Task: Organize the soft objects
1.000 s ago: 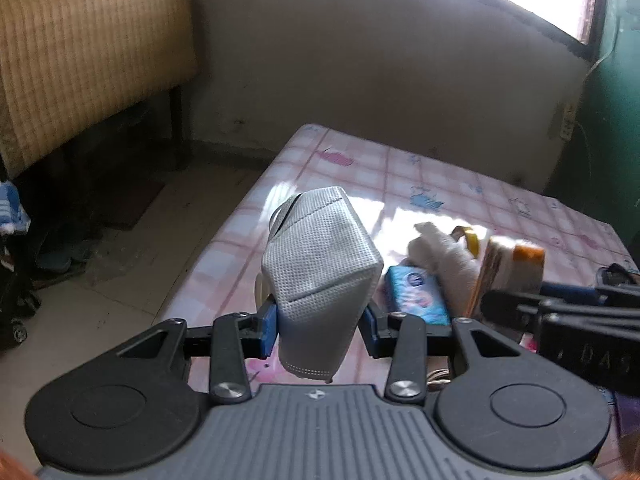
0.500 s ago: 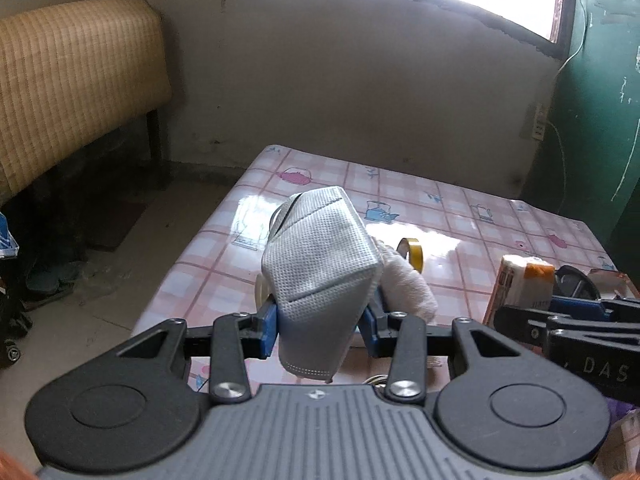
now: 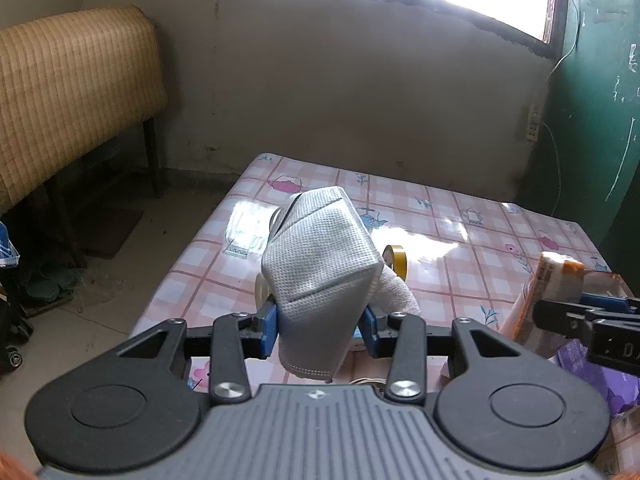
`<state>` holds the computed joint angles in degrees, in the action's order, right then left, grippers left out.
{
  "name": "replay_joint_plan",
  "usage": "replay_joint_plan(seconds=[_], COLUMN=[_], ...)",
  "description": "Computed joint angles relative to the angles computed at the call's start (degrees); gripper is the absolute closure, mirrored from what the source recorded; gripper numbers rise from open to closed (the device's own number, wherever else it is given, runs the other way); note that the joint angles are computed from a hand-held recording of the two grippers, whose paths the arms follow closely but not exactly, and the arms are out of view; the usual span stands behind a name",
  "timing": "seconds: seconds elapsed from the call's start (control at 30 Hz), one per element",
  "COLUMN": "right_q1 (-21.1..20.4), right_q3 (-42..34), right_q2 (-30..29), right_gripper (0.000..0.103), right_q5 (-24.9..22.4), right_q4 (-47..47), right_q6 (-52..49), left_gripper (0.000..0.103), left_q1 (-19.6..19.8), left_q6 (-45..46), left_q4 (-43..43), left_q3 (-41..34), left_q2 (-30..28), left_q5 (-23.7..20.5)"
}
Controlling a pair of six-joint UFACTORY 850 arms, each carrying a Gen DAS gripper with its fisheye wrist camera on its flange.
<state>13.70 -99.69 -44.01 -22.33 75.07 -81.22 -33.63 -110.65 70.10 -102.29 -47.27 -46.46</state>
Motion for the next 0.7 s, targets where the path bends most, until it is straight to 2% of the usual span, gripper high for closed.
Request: replay_joint_plan(seconds=[0.7], right_q1=[-2.4], right_q3=[1.1], right_q2=[0.6], right_gripper=[0.050], right_q5=[-1.0], right_q4=[3.2], right_q6=[-2.6], left_gripper=[0.061], left_q1=[-0.2], left_q6=[2.0], left_q4=[-1.0], left_q3=[-1.2], left_q2=[-0.4], left_q5=[0.0])
